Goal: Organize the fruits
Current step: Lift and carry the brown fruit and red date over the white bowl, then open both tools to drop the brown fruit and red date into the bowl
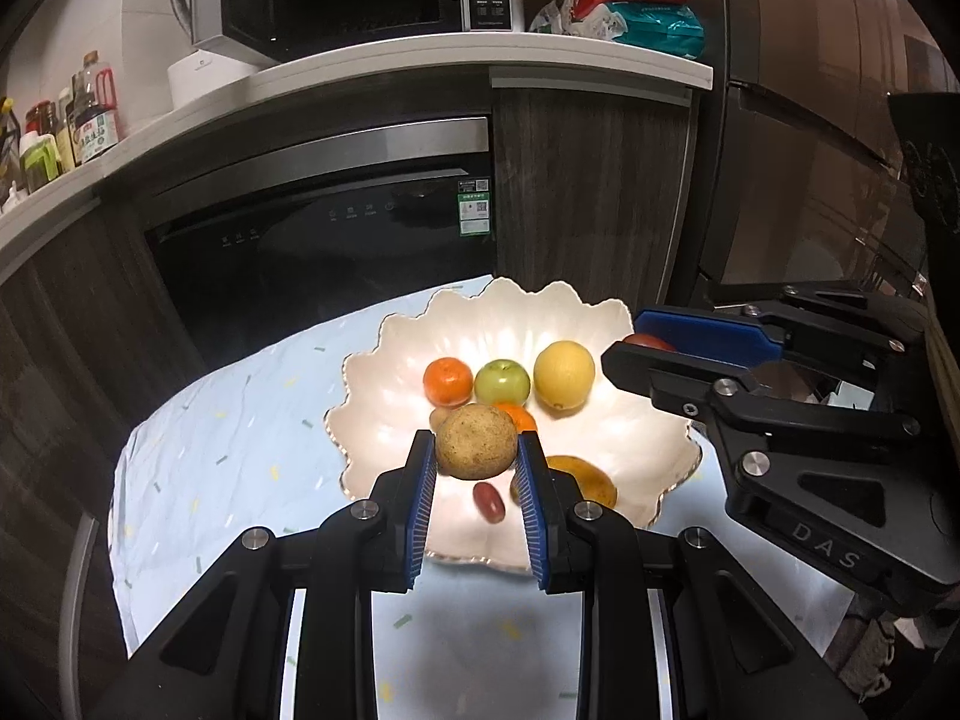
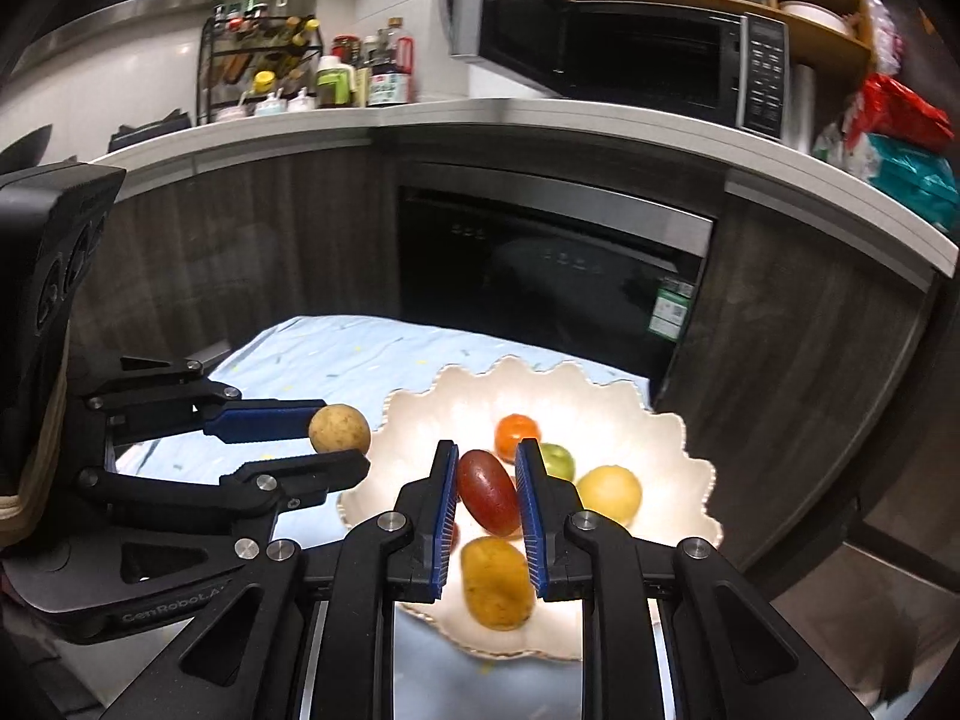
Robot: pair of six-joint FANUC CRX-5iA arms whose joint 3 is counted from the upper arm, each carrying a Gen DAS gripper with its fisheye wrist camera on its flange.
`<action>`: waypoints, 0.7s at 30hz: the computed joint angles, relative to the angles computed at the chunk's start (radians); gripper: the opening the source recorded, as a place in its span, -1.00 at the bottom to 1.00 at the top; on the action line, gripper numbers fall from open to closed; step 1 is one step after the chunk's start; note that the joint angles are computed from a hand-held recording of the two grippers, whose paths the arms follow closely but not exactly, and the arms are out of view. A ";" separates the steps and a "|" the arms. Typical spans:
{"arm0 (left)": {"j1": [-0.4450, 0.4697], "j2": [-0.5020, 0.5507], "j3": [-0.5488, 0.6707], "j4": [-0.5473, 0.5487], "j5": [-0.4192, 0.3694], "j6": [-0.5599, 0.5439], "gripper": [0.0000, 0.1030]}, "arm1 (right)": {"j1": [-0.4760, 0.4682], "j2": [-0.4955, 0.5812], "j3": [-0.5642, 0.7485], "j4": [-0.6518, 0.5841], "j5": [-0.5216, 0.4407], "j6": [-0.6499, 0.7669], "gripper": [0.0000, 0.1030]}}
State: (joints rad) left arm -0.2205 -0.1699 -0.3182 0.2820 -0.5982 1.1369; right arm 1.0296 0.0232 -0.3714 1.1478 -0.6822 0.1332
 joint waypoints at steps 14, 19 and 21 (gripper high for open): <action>-0.054 0.112 0.129 -0.188 -0.009 0.219 -0.47 | -0.058 0.006 -0.020 0.029 -0.005 -0.066 -0.59; -0.066 0.141 0.167 -0.237 -0.024 0.278 -0.47 | -0.076 0.011 -0.017 0.011 -0.012 -0.077 -0.59; -0.070 0.153 0.184 -0.259 -0.035 0.305 -0.47 | -0.081 0.016 -0.014 0.004 -0.014 -0.078 -0.59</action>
State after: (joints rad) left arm -0.2903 -0.0164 -0.1347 0.0232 -0.6329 1.4416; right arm 0.9483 0.0392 -0.3851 1.1514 -0.6959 0.0557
